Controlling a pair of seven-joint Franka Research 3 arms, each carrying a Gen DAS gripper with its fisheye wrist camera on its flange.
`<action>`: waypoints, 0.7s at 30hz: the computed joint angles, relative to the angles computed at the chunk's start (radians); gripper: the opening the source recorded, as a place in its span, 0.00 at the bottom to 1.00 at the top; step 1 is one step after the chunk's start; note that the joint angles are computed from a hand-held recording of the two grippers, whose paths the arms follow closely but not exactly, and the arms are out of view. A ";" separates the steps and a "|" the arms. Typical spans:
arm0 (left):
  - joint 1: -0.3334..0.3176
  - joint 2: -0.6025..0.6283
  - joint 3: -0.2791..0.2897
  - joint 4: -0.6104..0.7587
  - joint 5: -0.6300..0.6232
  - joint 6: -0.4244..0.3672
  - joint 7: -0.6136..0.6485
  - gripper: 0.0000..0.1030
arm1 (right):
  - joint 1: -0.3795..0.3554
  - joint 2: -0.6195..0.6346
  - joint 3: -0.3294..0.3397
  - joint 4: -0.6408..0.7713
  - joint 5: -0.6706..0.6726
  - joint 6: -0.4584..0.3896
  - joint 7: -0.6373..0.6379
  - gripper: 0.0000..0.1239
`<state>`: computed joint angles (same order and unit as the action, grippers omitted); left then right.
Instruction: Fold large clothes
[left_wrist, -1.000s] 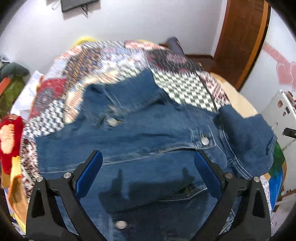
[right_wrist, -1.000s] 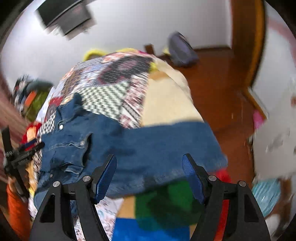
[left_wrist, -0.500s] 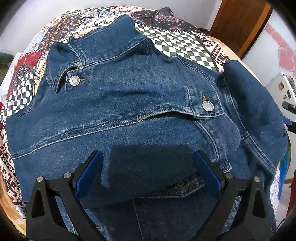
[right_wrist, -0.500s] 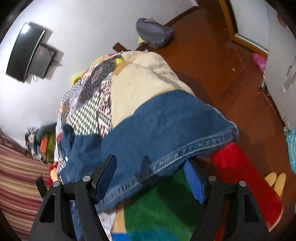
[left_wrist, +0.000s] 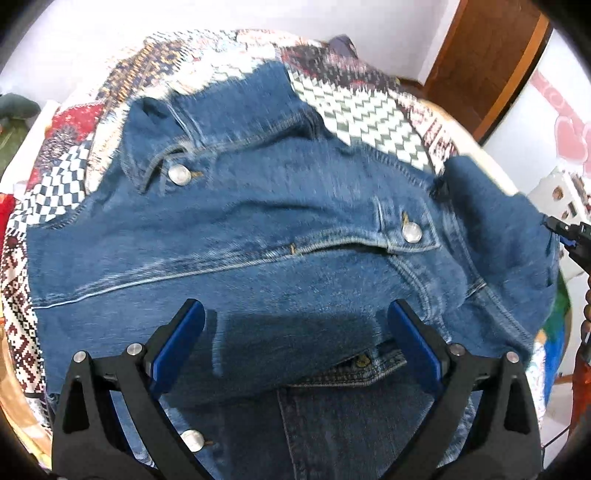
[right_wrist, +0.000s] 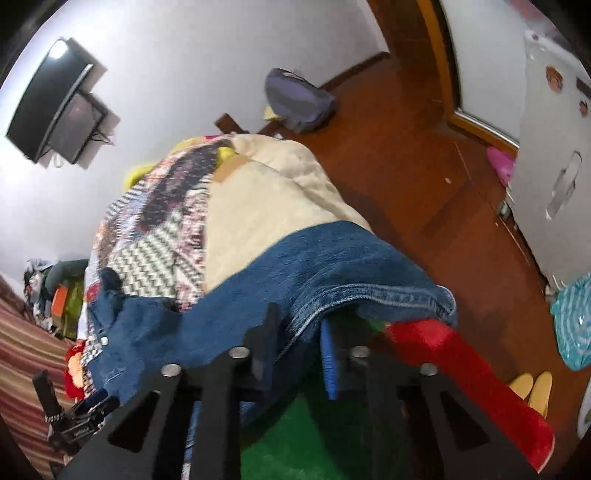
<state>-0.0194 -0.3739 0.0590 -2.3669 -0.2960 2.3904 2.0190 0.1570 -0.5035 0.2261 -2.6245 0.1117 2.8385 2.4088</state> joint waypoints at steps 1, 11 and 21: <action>0.001 -0.012 0.009 0.000 -0.012 0.001 0.004 0.97 | -0.007 -0.014 0.009 0.010 -0.014 -0.002 -0.001 0.11; 0.020 -0.142 0.090 -0.027 -0.070 0.018 0.049 0.97 | -0.024 0.055 0.111 0.313 -0.134 0.056 -0.100 0.07; 0.067 -0.258 0.191 -0.057 -0.075 0.008 0.090 0.97 | 0.134 0.526 0.197 0.836 -0.249 -0.039 -0.129 0.07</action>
